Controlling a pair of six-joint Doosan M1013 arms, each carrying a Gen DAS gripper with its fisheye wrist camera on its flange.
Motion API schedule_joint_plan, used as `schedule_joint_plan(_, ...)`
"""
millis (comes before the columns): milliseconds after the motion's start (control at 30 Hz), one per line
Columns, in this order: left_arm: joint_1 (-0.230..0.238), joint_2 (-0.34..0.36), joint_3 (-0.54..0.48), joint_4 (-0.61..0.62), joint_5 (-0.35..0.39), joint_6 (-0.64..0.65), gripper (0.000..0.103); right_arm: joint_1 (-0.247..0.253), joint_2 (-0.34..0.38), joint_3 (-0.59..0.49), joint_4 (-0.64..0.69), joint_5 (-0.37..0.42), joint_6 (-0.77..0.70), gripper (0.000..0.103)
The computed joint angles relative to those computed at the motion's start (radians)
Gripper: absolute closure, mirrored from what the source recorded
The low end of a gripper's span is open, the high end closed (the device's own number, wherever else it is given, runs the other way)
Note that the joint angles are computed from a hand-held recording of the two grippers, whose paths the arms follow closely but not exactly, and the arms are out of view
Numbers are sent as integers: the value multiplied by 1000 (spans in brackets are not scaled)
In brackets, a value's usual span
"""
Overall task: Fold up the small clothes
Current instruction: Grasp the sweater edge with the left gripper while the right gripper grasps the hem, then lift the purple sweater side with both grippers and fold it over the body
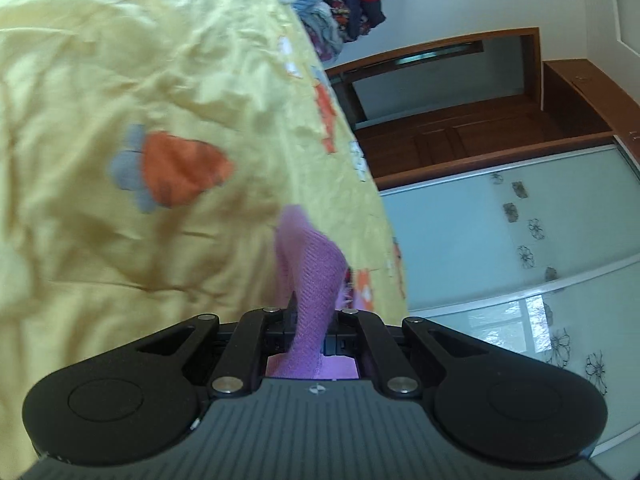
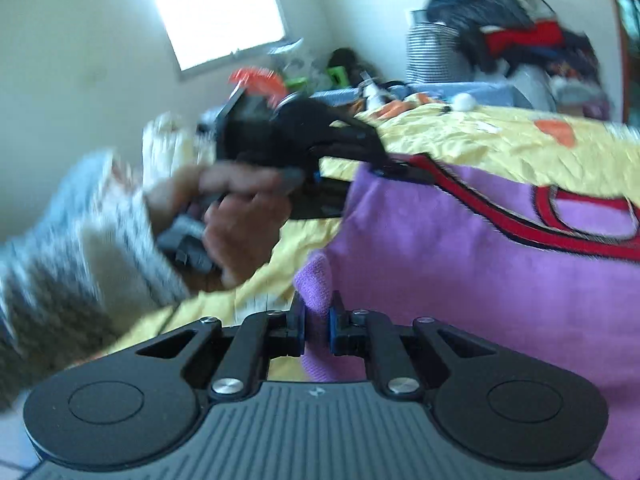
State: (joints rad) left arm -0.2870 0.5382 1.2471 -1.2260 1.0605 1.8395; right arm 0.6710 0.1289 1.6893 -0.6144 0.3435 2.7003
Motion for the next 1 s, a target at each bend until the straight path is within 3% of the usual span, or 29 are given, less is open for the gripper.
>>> schedule_joint_plan(33, -11, 0, -12, 5, -3, -6, 97, -15, -21, 28, -22, -52, 64, 93)
schedule_joint_plan(100, -33, 1, -36, 21, -7, -14, 97, -32, -54, 63, -62, -79, 155, 93)
schedule_joint_plan(267, -100, 27, -108, 68, -11, -64, 97, -77, -135, 168, -368, -141, 546, 93)
schedule_joint_plan(400, -165, 64, -178, 130, -4, -108, 97, -111, -192, 236, -577, -131, 814, 93)
schedule_joint_plan(633, -267, 139, -301, 219, 27, -177, 97, -157, -296, 357, -820, -101, 1144, 93)
schedule_joint_plan(767, -314, 179, -367, 270, 58, -202, 97, -181, -348, 426, -917, -81, 1301, 93)
schedule_joint_plan(1000, -389, 238, -461, 404, 108, -244, 97, -188, -405, 508, -896, -31, 1374, 93)
